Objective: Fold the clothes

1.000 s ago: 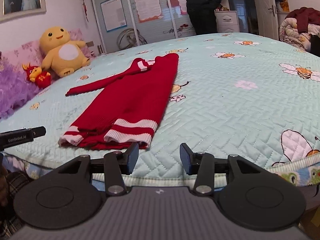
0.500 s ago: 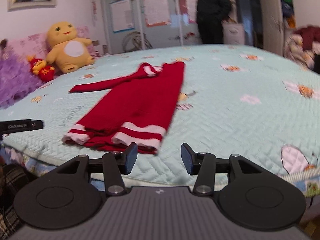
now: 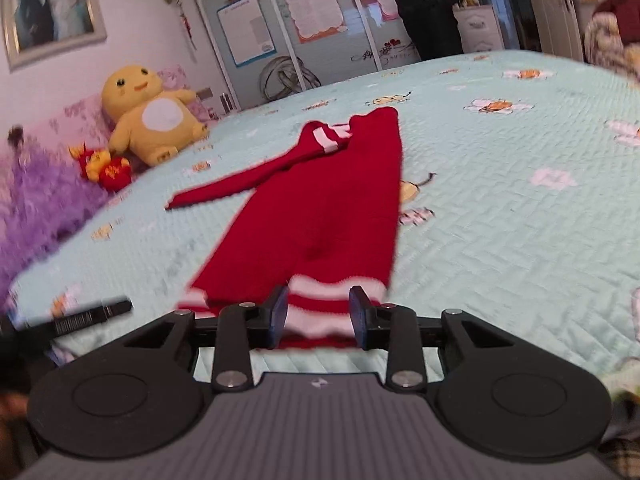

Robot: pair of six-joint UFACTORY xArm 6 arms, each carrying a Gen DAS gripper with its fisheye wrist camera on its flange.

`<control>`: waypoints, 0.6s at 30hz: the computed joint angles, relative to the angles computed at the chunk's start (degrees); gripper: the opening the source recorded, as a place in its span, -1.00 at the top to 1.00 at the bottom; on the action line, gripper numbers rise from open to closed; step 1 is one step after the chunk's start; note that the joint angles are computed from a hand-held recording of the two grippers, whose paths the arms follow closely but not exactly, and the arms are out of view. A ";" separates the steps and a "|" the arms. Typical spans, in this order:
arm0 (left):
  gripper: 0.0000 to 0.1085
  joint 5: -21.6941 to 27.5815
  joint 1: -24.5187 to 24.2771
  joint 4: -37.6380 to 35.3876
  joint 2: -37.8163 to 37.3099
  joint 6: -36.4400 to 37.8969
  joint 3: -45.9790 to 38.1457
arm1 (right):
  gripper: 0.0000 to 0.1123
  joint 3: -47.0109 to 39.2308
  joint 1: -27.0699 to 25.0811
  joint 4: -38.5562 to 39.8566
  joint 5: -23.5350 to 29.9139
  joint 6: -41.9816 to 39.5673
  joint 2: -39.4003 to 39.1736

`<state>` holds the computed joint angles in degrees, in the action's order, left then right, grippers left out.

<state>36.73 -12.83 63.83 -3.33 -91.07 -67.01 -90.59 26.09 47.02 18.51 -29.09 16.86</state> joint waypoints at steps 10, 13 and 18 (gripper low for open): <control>-0.42 -2.51 3.18 -6.40 0.47 -1.52 -1.87 | 0.40 -18.69 -1.12 -8.76 8.57 13.61 15.59; -0.42 -1.13 3.59 -9.37 1.38 -0.72 -3.29 | 0.41 -17.61 -1.05 -3.33 8.04 10.70 13.83; -0.41 -0.60 4.00 -11.42 3.00 -0.14 -5.87 | 0.37 -17.14 0.35 8.56 2.64 -3.22 12.57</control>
<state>36.12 -8.83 52.41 -0.33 -91.20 -72.88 -107.73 26.45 55.58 21.14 -32.31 29.43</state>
